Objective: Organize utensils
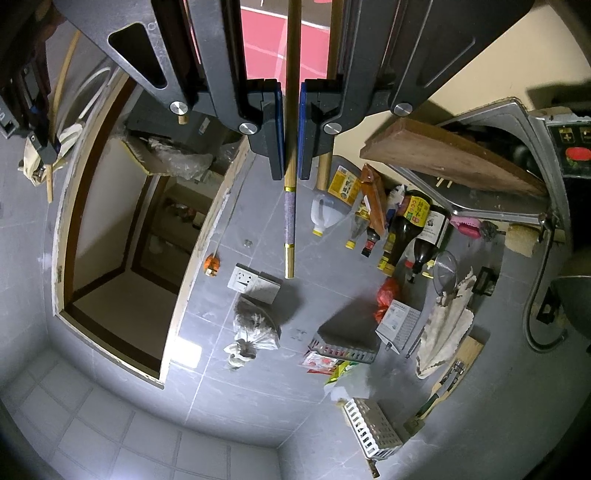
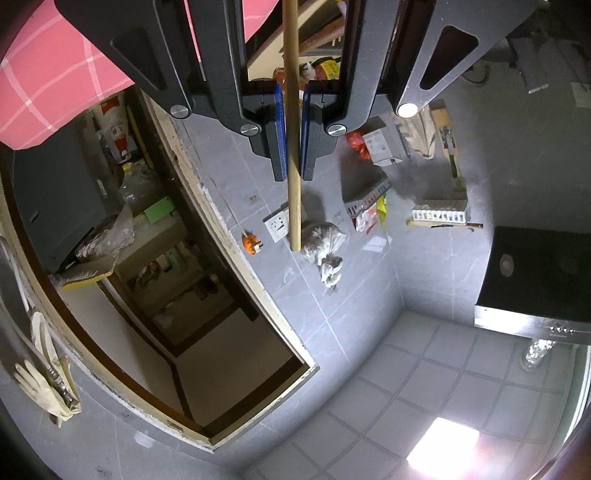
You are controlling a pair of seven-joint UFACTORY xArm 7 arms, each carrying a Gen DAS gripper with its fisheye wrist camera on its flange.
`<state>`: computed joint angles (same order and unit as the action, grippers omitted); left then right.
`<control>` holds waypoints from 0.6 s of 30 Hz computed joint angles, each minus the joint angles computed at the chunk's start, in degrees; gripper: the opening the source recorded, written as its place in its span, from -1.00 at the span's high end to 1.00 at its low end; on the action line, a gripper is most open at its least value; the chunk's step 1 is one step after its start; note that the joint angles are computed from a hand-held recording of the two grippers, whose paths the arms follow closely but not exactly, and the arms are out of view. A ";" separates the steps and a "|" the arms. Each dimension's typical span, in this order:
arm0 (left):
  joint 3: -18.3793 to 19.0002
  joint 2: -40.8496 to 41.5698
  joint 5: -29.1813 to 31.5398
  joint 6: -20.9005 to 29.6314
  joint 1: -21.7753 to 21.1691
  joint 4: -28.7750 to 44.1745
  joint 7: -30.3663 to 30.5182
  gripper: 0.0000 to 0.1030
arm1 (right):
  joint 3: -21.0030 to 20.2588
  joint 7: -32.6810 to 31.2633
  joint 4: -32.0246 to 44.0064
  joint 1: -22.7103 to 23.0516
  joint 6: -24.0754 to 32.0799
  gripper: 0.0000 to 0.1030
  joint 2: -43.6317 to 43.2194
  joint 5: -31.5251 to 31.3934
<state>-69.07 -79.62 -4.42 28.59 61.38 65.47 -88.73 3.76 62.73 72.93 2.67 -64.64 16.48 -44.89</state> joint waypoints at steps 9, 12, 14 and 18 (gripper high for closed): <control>-0.90 -0.16 -0.86 -0.26 -0.69 -0.86 -0.53 0.91 | 0.12 2.98 0.90 -0.09 1.18 0.89 -0.30 -2.25; -1.30 0.18 -0.91 -0.41 -0.88 -0.99 -0.55 0.91 | 0.12 1.80 0.55 0.31 1.23 0.89 -0.83 -1.46; -1.59 0.32 -0.76 -0.42 -0.88 -0.86 -0.32 0.91 | 0.07 0.95 0.58 0.51 1.53 0.89 -0.75 -1.61; -2.20 1.14 -0.46 -1.37 -0.91 -0.68 1.03 0.91 | -0.12 0.02 0.15 0.68 3.73 0.89 -0.79 -3.70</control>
